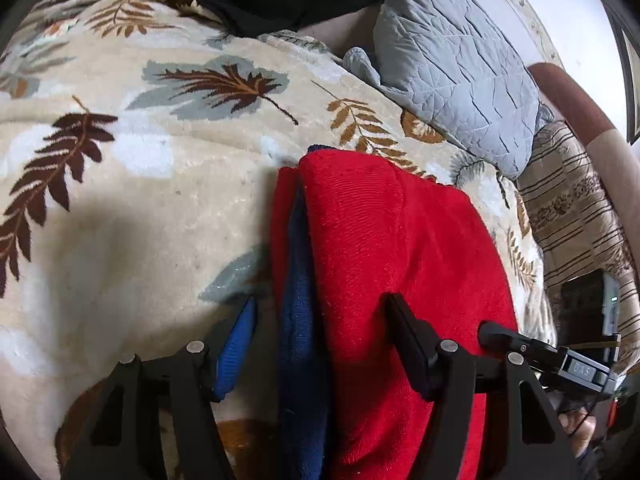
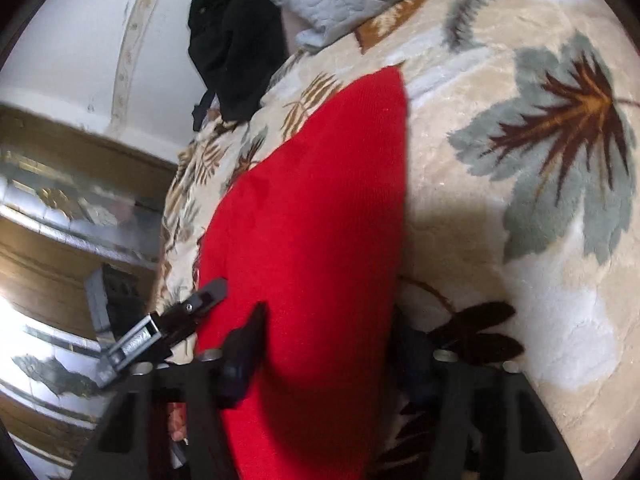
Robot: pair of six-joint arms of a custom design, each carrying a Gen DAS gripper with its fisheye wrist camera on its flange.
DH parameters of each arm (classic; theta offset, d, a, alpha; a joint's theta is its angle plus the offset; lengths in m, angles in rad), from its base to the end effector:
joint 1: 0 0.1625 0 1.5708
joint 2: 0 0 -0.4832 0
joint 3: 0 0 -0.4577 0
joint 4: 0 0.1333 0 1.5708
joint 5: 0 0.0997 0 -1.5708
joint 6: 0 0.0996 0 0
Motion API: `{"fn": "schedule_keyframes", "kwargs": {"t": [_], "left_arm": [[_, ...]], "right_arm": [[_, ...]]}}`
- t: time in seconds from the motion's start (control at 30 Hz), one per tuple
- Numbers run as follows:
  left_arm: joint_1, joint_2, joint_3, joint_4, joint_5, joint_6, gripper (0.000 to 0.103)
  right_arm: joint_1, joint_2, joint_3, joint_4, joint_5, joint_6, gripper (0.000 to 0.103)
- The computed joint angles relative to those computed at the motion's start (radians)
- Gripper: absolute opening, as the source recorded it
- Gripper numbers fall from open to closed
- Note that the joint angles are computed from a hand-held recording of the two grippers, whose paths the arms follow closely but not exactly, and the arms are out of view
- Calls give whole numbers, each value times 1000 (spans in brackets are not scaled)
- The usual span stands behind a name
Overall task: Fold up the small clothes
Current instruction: 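Press the folded red sweater strip flat with both tools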
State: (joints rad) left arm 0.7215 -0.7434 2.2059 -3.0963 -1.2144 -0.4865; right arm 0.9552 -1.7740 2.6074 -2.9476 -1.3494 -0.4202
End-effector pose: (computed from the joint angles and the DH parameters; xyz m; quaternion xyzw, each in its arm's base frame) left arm -0.2723 -0.4634 -0.0524 0.1720 0.9685 -0.1341 0.1199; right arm -0.0730 -0.3719 0.2653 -0.0639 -0.9557 0.2844 0.0396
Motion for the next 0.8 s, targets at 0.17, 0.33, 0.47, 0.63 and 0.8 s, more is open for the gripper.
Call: {"fn": "schedule_keyframes", "kwargs": {"t": [0.17, 0.33, 0.47, 0.63, 0.8], "left_arm": [[-15, 0, 3, 4, 27, 8, 68], [-37, -37, 37, -52, 21, -1, 65], [-45, -89, 89, -135, -55, 45, 67], [4, -31, 36, 45, -75, -36, 65], [-7, -29, 42, 17, -88, -1, 50]], "right_arm": [[35, 3, -4, -12, -57, 22, 57], [30, -23, 12, -17, -47, 41, 67], [3, -77, 24, 15, -6, 23, 68], [1, -33, 4, 34, -6, 6, 69], [50, 29, 4, -43, -76, -21, 60]]}}
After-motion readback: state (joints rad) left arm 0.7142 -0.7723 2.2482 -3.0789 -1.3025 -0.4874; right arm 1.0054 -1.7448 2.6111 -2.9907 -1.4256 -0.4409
